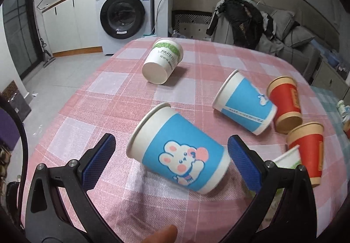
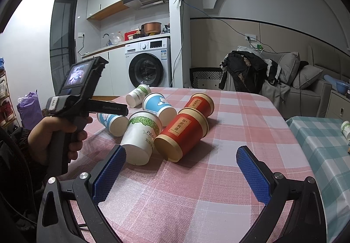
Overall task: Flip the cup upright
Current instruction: 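Move the left gripper to the blue bunny cup and close on it, then lift the blue bunny cup with the left gripper, rotating its rim up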
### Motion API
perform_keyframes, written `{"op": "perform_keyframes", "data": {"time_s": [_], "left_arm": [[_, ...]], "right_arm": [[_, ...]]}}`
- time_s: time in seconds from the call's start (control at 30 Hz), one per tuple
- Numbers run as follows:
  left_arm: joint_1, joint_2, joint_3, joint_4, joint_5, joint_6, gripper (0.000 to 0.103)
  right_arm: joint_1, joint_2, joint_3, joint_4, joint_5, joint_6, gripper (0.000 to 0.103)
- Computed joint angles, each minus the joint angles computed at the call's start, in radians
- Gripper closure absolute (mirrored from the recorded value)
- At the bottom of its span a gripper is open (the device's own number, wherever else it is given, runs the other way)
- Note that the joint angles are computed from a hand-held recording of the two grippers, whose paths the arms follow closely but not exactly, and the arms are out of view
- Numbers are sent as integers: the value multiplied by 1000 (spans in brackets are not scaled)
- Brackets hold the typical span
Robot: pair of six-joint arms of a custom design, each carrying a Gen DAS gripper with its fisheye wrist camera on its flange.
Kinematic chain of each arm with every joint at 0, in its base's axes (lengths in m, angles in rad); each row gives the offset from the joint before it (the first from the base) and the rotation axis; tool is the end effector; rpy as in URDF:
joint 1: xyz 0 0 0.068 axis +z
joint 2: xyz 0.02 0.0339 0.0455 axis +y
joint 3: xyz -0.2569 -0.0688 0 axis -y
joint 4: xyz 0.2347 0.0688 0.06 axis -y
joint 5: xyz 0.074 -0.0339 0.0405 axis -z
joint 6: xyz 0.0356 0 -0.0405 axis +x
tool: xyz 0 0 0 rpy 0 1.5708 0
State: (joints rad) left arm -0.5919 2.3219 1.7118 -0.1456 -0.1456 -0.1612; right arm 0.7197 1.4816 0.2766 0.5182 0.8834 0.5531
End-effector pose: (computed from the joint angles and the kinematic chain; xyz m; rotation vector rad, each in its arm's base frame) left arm 0.4191 -0.2755 0.1411 0.4253 2.2868 -0.2114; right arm 0.1774 0.1189 0.1104 0.2715 1.9713 -0.1924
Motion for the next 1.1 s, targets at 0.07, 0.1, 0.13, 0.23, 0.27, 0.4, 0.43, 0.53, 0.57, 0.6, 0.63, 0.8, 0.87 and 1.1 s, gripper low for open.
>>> {"op": "perform_keyframes", "data": {"time_s": [0.07, 0.1, 0.13, 0.23, 0.27, 0.4, 0.43, 0.53, 0.57, 0.6, 0.63, 0.8, 0.87, 1.1], "left_arm": [[2, 36, 63, -50, -7, -4, 1], [3, 44, 78, -66, -12, -6, 1], [7, 53, 94, -80, -9, -9, 1], [19, 30, 52, -54, 11, 8, 1], [22, 18, 31, -42, 12, 16, 1], [30, 6, 14, -69, 31, 51, 1], [35, 14, 25, -89, 45, 51, 1], [46, 23, 33, -113, 76, 43, 1], [49, 26, 34, -123, 83, 41, 1], [51, 23, 25, -121, 89, 43, 1], [54, 20, 13, -117, 96, 47, 1], [63, 16, -42, -66, 119, 80, 1], [62, 29, -28, -66, 121, 90, 1], [63, -87, -167, 41, 131, 115, 1]], "right_arm": [[-2, 0, 1, -3, -2, 1, 0], [-1, 0, 2, -4, -2, 2, 0], [-1, -1, 1, -4, -2, 2, 0], [-4, -2, 2, -8, -6, 6, 0], [-4, 0, 6, -18, -5, 12, 0], [-7, -4, 10, -33, -4, 16, 0], [-15, -3, 9, -26, -10, 8, 0], [-17, 1, 13, -26, -11, 6, 0], [-19, -2, 12, -26, -13, 4, 0], [-20, -1, 12, -24, -14, 2, 0], [-19, -1, 12, -26, -13, 4, 0], [-23, 0, 12, -22, -16, 0, 0], [-25, 1, 11, -17, -17, -3, 0], [-25, 0, 10, -12, -20, -9, 0]]}}
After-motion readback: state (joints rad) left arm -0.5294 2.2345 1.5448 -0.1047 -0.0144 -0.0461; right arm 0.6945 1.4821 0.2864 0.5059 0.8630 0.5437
